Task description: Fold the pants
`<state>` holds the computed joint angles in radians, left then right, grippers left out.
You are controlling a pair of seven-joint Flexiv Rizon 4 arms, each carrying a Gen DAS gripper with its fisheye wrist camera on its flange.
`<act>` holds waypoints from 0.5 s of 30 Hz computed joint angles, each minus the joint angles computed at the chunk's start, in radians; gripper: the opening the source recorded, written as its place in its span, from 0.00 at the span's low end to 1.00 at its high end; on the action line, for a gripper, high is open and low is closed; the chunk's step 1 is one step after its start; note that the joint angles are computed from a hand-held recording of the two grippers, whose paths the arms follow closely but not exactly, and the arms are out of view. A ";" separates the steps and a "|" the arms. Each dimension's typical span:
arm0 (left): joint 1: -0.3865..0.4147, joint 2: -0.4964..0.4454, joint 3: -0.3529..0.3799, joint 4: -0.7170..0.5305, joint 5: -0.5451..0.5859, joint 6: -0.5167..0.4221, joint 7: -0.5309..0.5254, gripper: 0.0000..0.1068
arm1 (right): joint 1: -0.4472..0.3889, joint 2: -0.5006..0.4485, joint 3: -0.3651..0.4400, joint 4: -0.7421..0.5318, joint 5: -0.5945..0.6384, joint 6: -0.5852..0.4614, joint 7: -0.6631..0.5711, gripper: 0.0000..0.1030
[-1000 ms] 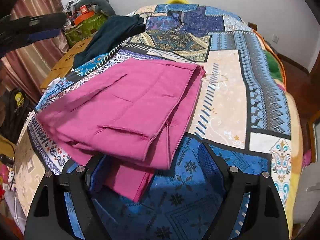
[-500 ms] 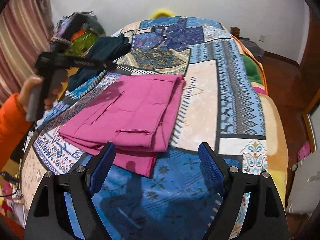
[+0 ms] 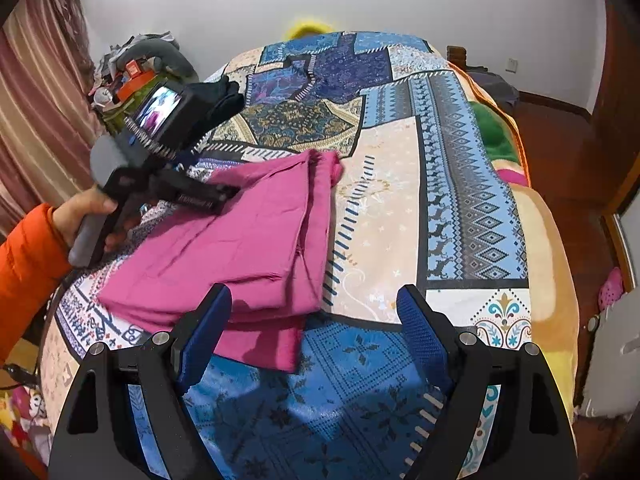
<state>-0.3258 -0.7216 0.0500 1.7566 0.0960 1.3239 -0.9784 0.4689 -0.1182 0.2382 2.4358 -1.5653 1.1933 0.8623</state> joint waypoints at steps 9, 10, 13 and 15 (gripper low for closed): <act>0.113 0.166 -0.030 0.231 -0.018 0.079 0.053 0.88 | 0.008 0.004 0.005 -0.016 -0.011 -0.009 0.000 0.80; 0.144 0.194 -0.052 0.268 -0.032 0.087 0.074 0.88 | 0.011 0.002 0.006 -0.019 -0.010 -0.011 -0.001 0.80; 0.202 0.249 -0.097 0.353 -0.076 0.119 0.115 0.88 | 0.019 -0.006 0.007 -0.033 -0.018 -0.013 0.001 0.80; 0.265 0.287 -0.157 0.417 -0.130 0.138 0.157 0.88 | 0.025 -0.019 0.007 -0.045 -0.025 -0.010 0.000 0.80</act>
<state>-0.0611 -0.4348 -0.1075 2.1732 -0.0342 1.4622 -0.8210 0.4940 -0.1367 0.2455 2.3911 -1.5902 1.1838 0.8627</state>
